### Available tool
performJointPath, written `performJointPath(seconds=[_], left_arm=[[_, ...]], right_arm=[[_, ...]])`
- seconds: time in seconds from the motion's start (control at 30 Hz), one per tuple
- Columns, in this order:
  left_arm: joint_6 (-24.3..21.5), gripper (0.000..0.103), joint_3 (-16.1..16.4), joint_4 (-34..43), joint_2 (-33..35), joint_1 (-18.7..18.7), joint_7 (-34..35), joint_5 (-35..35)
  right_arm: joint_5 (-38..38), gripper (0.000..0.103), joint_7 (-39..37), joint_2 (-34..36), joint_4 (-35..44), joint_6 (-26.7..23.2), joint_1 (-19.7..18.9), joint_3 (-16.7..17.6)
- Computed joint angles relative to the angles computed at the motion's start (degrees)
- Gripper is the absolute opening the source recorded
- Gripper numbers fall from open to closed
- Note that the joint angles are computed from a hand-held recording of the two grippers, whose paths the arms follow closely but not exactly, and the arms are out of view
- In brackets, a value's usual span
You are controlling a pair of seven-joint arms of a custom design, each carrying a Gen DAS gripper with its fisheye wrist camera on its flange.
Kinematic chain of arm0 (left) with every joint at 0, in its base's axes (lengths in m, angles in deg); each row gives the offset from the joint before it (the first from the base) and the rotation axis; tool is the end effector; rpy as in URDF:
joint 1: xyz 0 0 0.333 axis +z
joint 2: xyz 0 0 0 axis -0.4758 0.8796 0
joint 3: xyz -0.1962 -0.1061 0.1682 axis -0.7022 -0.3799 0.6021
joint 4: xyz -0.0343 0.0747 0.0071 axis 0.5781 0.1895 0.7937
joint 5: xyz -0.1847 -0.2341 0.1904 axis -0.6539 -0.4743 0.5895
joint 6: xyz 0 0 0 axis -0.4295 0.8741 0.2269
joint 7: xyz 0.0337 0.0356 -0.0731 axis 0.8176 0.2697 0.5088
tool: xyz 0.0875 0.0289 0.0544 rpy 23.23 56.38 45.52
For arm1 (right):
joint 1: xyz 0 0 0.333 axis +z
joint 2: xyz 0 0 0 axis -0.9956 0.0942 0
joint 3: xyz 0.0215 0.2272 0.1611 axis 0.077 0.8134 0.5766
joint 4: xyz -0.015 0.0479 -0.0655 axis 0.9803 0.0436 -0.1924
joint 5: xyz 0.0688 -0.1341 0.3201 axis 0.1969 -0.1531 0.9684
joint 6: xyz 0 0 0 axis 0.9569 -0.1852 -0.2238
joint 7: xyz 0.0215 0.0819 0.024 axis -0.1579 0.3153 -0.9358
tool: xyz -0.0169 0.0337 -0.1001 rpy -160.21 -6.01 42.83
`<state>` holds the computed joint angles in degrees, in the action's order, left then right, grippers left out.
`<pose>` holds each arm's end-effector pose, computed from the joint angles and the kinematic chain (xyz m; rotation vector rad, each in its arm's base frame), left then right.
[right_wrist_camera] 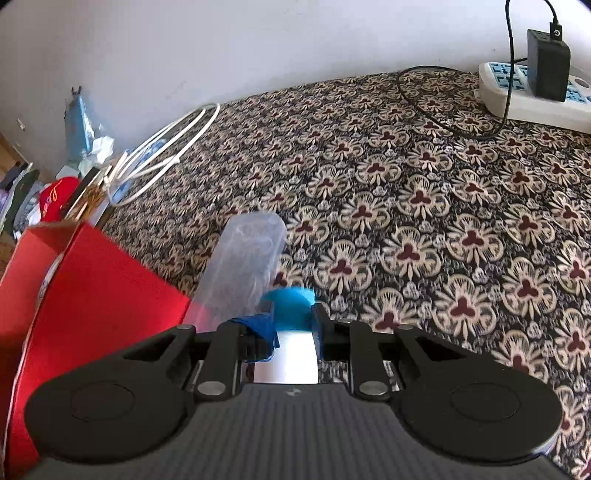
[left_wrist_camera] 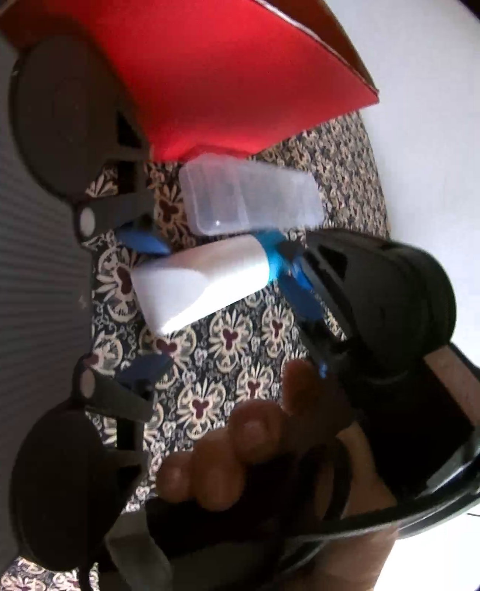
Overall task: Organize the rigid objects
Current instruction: 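Grasp the blue-capped white bottle around its body with the right gripper, then lift the white bottle off the bed with the right gripper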
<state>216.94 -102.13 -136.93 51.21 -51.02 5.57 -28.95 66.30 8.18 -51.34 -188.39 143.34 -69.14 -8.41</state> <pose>0.3721 -0.3437 0.3828 -1.8110 1.8018 -0.6366 0.5108 0.1666 0.3872 -2.0723 1.2964 -0.0408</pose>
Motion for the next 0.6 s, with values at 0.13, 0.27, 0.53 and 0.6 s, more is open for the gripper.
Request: performJointPath(seconds=[0.13, 0.27, 0.53, 0.6], left_arm=[[1.91, 0.047, 0.12, -1.01, -0.80, 0.16, 0.95, -1.35], [3.28, 0.046, -0.28, -1.97, -1.33, 0.20, 1.17, -2.01], [5.07, 0.046, -1.74, -5.67, -4.81, -0.94, 2.55, -5.79], [5.42, 0.045, -2.38, -6.81, -5.93, -1.44, 3.28, -7.19]], right_arm=[[0.13, 0.002, 1.40, -2.03, -1.70, -3.20, -0.83, -1.00], [0.70, 0.002, 1.93, -4.87, -4.43, -7.37, -1.71, -2.29], [2.52, 0.002, 1.67, -12.81, -13.12, -13.07, -2.86, -5.16], [2.81, 0.002, 1.58, -15.56, -16.08, -14.11, -3.03, -5.90]])
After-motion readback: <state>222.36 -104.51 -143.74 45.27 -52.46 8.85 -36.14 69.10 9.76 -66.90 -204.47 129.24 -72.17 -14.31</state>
